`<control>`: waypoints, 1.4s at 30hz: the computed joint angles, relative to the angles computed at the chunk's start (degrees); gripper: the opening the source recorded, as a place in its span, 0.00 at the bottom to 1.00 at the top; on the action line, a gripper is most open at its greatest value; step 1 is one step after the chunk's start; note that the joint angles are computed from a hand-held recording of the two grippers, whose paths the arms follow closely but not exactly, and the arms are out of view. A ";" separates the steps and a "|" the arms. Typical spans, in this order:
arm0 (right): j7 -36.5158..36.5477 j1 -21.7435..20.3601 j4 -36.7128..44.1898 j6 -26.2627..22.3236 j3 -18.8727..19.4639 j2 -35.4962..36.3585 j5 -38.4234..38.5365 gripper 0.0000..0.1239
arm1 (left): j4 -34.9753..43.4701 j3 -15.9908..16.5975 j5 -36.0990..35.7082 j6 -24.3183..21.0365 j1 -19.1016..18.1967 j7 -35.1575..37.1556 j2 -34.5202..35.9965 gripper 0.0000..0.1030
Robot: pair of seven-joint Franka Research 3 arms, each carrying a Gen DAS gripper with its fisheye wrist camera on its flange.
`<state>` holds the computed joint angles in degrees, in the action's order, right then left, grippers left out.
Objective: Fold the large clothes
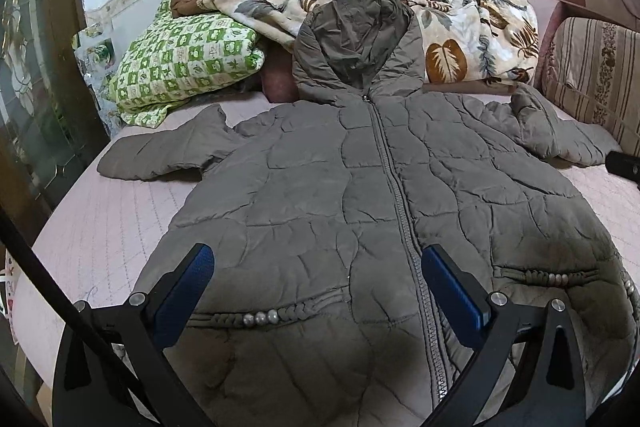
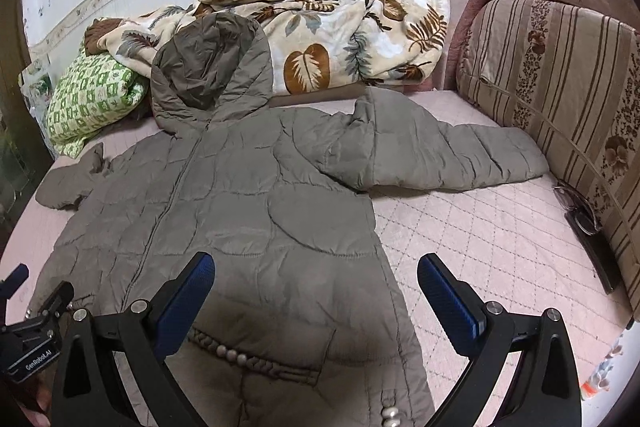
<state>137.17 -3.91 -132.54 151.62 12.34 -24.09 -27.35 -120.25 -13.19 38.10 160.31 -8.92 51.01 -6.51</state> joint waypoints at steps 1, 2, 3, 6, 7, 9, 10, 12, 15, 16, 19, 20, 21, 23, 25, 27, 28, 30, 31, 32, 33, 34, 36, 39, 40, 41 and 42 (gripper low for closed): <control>-0.47 0.20 -0.01 0.53 -0.67 0.16 0.60 0.83 | 0.18 -0.01 -0.13 -0.06 -0.05 0.14 0.16 1.00; -1.61 0.63 -0.05 1.43 -1.91 0.41 1.88 0.83 | 0.43 -0.01 -0.25 -0.14 -0.11 0.33 0.39 1.00; -2.69 0.90 -0.09 2.35 -3.03 0.70 3.32 0.83 | 0.75 -0.02 -0.38 -0.33 -0.19 0.51 0.67 1.00; -6.91 1.93 -0.15 4.80 -7.11 1.92 10.08 0.83 | 1.57 0.11 -1.55 -0.93 -0.61 1.51 1.46 1.00; -8.21 2.09 -0.07 5.20 -8.15 2.25 12.50 0.83 | 1.82 0.14 -1.85 -1.15 -0.73 1.73 1.71 1.00; -10.07 2.15 -0.52 7.19 -10.88 2.87 18.49 0.83 | 2.49 0.32 -3.45 -1.77 -1.11 3.01 2.33 1.00; -10.79 1.82 -1.01 8.43 -11.73 2.94 20.89 0.83 | 2.77 0.43 -4.72 -2.05 -1.35 3.98 2.64 1.00; -11.90 0.77 -1.78 10.58 -12.92 3.05 24.93 0.83 | 3.19 0.43 -5.30 -2.82 -1.59 4.41 3.06 1.00; -14.99 0.21 -1.82 13.32 -15.21 3.76 31.21 0.83 | 3.86 0.53 -7.14 -4.43 -2.05 6.06 3.75 1.00; -15.79 -0.10 -1.71 13.97 -15.75 4.01 33.08 0.83 | 4.14 0.59 -8.03 -5.03 -2.19 6.79 4.01 1.00; -18.44 -0.41 -1.49 15.97 -17.32 4.85 38.56 0.82 | 4.65 0.83 -11.55 -6.19 -2.53 9.30 4.57 1.00; -19.08 -0.67 -1.17 16.03 -17.72 5.35 40.04 0.81 | 4.74 0.90 -12.45 -6.43 -2.58 9.86 4.67 1.00; -19.93 -0.72 -0.81 16.15 -18.20 5.82 41.52 0.79 | 4.83 0.95 -13.24 -6.65 -2.61 10.37 4.77 1.00; -21.50 -0.98 -0.11 16.56 -18.99 6.82 44.13 0.78 | 5.00 1.06 -14.63 -7.05 -2.63 11.26 4.88 1.00; -22.52 -1.42 0.50 17.11 -19.60 7.72 46.32 0.77 | 4.94 1.17 -15.92 -7.14 -2.61 12.13 4.80 1.00; -24.24 -1.00 0.58 18.87 -20.82 8.33 49.77 0.77 | 5.04 1.19 -17.01 -7.34 -2.63 12.89 4.82 1.00; -23.52 -2.18 0.64 19.29 -20.40 8.59 49.92 0.76 | 5.01 1.22 -18.12 -7.44 -2.67 13.79 4.80 1.00; -22.65 -3.86 0.63 20.45 -19.97 8.89 50.18 0.71 | 5.22 1.23 -19.57 -7.53 -2.73 15.05 4.96 1.00; -22.07 -4.82 0.86 20.30 -19.65 9.12 49.81 0.70 | 5.34 1.19 -19.66 -7.63 -2.75 15.22 5.04 1.00; -21.50 -5.62 0.95 20.38 -19.49 9.30 49.60 0.70 | 5.43 1.17 -19.95 -7.68 -2.78 15.56 5.10 1.00; -21.47 -5.81 1.02 20.79 -19.74 9.50 49.97 0.70 | 5.49 1.17 -20.64 -7.67 -2.82 16.14 5.15 1.00; -21.60 -5.89 1.05 21.17 -19.98 9.73 50.36 0.69 | 5.58 1.18 -21.32 -7.71 -2.85 16.65 5.20 1.00; -20.40 -7.58 1.65 20.92 -19.45 10.53 49.13 0.69 | 5.57 1.17 -22.05 -7.70 -2.88 17.17 5.22 1.00; -20.76 -7.93 3.03 20.09 -20.02 12.08 49.07 0.65 | 5.61 1.17 -23.39 -7.82 -2.94 18.33 5.30 1.00; -19.74 -8.80 3.47 19.77 -19.55 12.67 47.87 0.63 | 5.66 1.18 -23.52 -7.87 -2.93 18.55 5.34 1.00; -18.87 -9.33 3.89 19.60 -19.27 13.32 46.93 0.63 | 5.67 1.19 -23.88 -7.93 -2.93 18.93 5.37 1.00; -17.72 -10.14 4.49 19.03 -18.99 14.13 45.43 0.62 | 5.70 1.21 -24.37 -8.05 -2.94 19.39 5.39 1.00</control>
<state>119.45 -14.05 -128.05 170.65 -6.65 -9.96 18.09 -114.55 -11.98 13.72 152.26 -11.86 70.40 -1.12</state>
